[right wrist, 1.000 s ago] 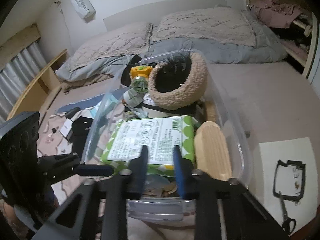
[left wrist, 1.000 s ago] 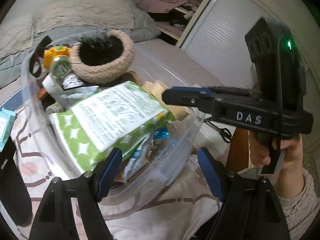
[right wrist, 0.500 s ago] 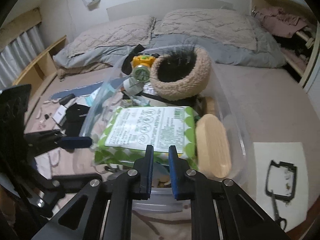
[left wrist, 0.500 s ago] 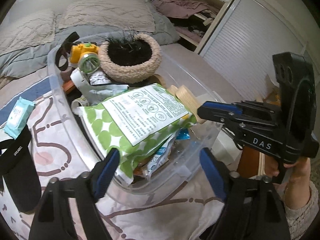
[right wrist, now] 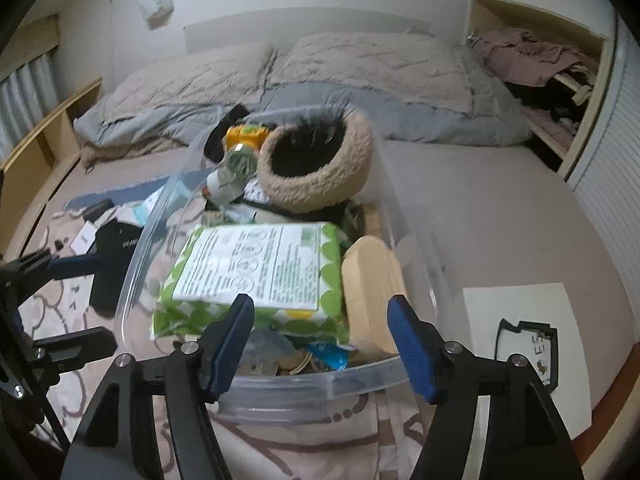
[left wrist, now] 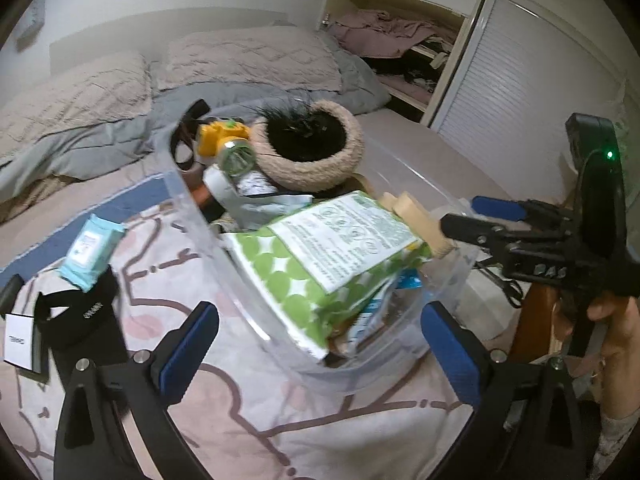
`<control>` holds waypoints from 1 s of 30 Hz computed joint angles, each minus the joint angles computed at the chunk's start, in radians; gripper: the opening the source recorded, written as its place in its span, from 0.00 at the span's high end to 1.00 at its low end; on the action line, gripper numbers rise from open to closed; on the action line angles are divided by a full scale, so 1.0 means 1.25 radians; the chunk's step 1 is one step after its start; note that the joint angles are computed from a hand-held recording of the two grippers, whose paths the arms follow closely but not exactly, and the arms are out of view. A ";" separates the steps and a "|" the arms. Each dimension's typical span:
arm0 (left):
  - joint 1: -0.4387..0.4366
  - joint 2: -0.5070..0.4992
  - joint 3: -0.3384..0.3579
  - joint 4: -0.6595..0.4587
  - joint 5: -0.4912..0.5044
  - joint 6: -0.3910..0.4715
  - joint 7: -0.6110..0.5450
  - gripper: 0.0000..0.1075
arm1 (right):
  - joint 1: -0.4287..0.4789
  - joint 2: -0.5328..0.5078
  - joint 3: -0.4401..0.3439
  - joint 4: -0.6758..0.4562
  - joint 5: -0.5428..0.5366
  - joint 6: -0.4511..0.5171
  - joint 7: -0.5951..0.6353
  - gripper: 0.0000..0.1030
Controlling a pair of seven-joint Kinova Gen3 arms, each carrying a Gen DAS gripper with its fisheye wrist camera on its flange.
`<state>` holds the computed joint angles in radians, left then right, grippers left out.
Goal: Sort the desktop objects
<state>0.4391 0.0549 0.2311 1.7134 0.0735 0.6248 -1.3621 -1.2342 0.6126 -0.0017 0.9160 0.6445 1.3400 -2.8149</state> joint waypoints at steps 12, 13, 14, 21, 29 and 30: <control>-0.028 -0.040 -0.018 0.054 -0.088 -0.012 0.086 0.05 | -0.013 0.006 0.013 0.030 0.069 -0.047 -0.070 0.00; -0.033 -0.047 -0.020 0.067 -0.103 -0.023 0.101 0.05 | -0.014 0.010 0.013 0.025 0.070 -0.047 -0.067 0.00; -0.037 -0.051 -0.020 0.073 -0.110 -0.027 0.108 0.05 | -0.014 0.014 0.014 0.019 0.071 -0.050 -0.064 0.00; -0.088 -0.092 -0.028 0.131 -0.172 -0.060 0.167 0.05 | -0.021 0.052 0.031 -0.035 0.077 -0.077 -0.032 0.00; -0.170 -0.143 -0.035 0.203 -0.243 -0.090 0.228 0.05 | -0.041 0.097 0.060 -0.102 0.078 -0.106 -0.003 0.00; -0.185 -0.153 -0.038 0.215 -0.250 -0.094 0.236 0.05 | -0.042 0.105 0.063 -0.116 0.074 -0.104 0.003 0.00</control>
<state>0.2079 -0.1363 0.1842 1.9828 -0.2391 0.5069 -1.0666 -1.2867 0.7434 0.0773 0.7704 0.7374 1.2103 -2.8108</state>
